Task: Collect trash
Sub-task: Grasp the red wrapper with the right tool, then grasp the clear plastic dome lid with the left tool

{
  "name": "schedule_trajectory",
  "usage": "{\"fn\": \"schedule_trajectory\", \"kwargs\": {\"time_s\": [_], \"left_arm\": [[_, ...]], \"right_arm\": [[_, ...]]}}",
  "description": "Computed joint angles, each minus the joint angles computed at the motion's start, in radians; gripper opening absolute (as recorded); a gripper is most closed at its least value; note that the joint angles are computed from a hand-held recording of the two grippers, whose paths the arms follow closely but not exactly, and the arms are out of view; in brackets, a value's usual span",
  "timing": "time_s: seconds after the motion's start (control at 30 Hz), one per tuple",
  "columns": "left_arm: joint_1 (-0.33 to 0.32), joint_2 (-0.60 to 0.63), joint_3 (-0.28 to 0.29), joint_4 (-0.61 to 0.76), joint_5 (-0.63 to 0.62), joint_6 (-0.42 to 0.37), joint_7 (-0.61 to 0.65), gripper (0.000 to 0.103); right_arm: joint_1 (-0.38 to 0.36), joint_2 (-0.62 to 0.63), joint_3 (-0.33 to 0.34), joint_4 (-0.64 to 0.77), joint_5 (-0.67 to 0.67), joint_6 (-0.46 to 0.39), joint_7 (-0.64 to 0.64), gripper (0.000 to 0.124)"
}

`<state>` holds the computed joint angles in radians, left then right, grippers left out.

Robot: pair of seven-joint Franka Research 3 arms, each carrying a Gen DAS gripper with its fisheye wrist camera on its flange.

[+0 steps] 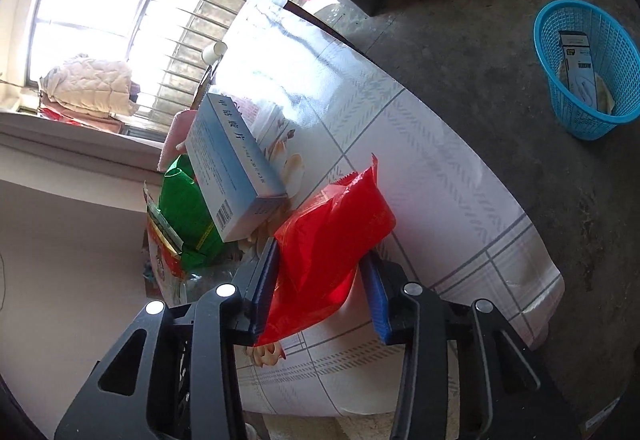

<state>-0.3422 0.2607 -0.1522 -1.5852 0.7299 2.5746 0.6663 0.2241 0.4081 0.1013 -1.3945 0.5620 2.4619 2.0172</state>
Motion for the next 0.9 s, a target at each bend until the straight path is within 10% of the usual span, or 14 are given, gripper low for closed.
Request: {"fn": "schedule_trajectory", "kwargs": {"time_s": [0.47,0.9], "left_arm": [[-0.047,0.162,0.015,0.229,-0.034,-0.166,0.044,0.070],[-0.030,0.123,-0.031,0.166,-0.220,-0.103,0.220,0.068]], "right_arm": [[-0.029,-0.008,0.024,-0.024,0.103,-0.002,-0.125,0.032],[-0.061,-0.028,0.040,-0.069,0.221,-0.007,-0.205,0.023]]}}
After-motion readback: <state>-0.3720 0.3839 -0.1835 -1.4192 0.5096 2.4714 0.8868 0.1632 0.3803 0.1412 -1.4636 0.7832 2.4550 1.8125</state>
